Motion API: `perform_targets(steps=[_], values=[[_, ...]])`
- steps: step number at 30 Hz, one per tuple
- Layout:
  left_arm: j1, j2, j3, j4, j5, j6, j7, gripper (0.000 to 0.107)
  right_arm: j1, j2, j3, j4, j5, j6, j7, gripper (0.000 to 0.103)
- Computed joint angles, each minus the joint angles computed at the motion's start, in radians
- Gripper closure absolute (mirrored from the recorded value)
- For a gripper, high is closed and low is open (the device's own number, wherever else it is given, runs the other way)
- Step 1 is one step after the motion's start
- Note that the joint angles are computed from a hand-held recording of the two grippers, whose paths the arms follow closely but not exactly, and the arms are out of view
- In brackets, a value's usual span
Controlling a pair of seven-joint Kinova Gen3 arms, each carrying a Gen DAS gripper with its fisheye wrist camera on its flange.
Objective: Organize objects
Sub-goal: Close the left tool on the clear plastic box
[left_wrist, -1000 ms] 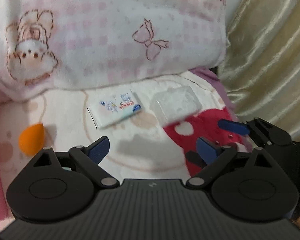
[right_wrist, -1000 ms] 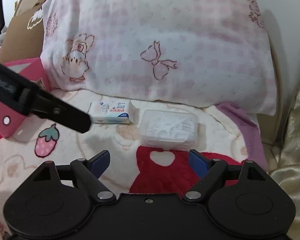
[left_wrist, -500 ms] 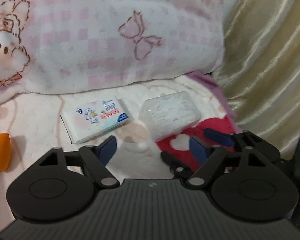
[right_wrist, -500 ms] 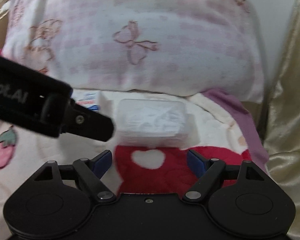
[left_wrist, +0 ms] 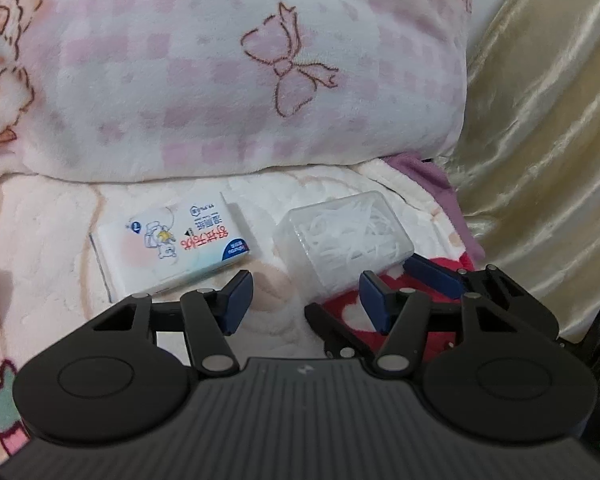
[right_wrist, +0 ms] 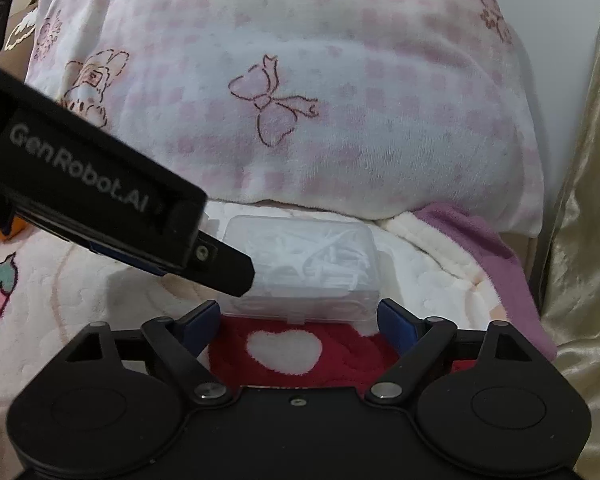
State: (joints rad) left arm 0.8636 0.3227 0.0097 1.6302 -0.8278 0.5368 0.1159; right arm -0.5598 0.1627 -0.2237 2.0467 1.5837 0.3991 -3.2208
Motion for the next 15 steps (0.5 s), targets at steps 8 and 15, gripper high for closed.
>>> perform_targets(steps=[8, 15], values=[[-0.011, 0.000, -0.043, 0.034, -0.002, -0.138, 0.105, 0.057, -0.005, 0.005, -0.015, 0.009, 0.037, 0.019, -0.005, 0.013], [-0.016, 0.016, -0.052, 0.004, 0.088, -0.116, 0.006, 0.065, -0.009, 0.025, -0.004, -0.017, -0.027, 0.024, 0.026, 0.008]])
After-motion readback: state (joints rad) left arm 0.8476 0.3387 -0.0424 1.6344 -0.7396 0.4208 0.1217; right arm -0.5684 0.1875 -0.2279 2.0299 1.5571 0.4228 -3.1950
